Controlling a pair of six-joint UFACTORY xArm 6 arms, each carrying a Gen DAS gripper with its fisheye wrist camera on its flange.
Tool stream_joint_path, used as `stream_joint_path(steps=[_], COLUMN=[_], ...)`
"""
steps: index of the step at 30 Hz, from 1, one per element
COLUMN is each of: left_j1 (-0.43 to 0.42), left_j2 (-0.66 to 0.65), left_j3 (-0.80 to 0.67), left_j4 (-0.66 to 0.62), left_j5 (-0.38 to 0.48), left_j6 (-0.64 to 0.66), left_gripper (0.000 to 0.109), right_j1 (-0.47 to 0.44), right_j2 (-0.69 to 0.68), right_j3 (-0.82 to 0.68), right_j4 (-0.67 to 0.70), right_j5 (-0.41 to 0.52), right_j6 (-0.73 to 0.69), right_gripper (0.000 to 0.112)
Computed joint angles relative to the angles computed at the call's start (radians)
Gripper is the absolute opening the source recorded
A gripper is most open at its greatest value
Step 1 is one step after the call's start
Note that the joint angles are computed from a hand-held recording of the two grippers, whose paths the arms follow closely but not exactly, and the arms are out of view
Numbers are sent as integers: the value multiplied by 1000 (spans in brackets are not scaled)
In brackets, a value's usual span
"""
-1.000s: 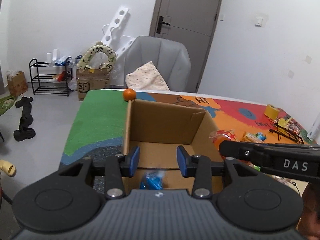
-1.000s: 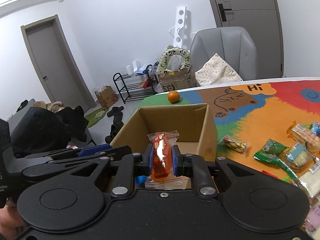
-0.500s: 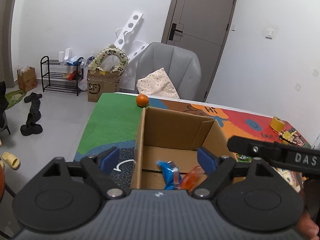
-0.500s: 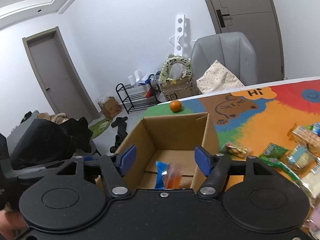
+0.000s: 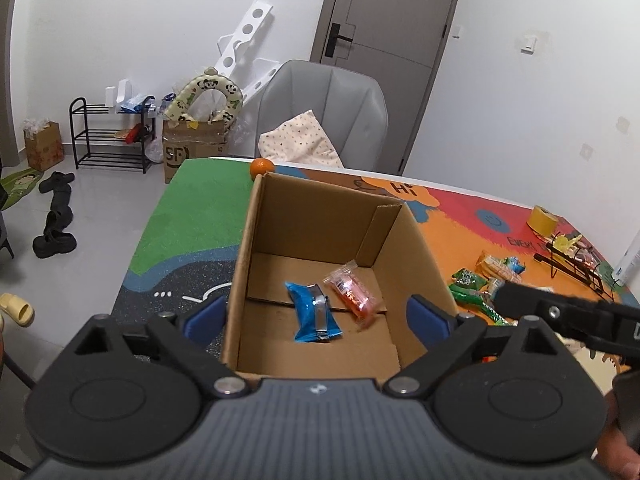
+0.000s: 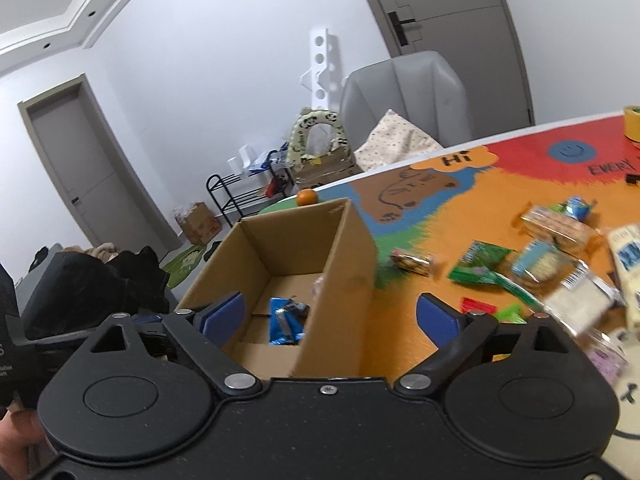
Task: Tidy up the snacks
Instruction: 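Move both open grippers back over the snack pile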
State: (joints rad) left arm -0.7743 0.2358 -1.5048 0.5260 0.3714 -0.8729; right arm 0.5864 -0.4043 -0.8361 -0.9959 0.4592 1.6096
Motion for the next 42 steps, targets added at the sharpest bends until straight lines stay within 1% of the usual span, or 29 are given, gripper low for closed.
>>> stream_joint_path(steps=[4, 8, 14, 17, 21, 27, 36, 42], left_j1=[-8, -19, -45, -60, -82, -121, -161, -182], left_j2=[-5, -12, -7, 4, 23, 63, 109, 147], left_j3=[-5, -4, -18, -30, -48, -92, -146, -196], left_j4=[-5, 15, 13, -6, -48, -105, -161, -197], left_j5=[4, -5, -13, -18, -33, -32, -16, 12], left_j6=[-8, -26, -11, 13, 55, 127, 194, 232], left_gripper=[98, 98, 98, 98, 98, 98, 98, 98], right_j1=[0, 11, 29, 43, 77, 99, 102, 98], right_j2=[-58, -103, -170, -215, -261, -338, -423, -474], right_j3=[51, 82, 124, 151, 171, 217, 272, 307], right_j4=[3, 4, 0, -2, 3, 7, 29, 50], right_j5=[-2, 36, 92, 142, 247, 319, 373, 400], right_j6=[22, 28, 38, 55, 53, 57, 45, 40], right_gripper=[96, 96, 97, 100, 101, 101, 101, 101])
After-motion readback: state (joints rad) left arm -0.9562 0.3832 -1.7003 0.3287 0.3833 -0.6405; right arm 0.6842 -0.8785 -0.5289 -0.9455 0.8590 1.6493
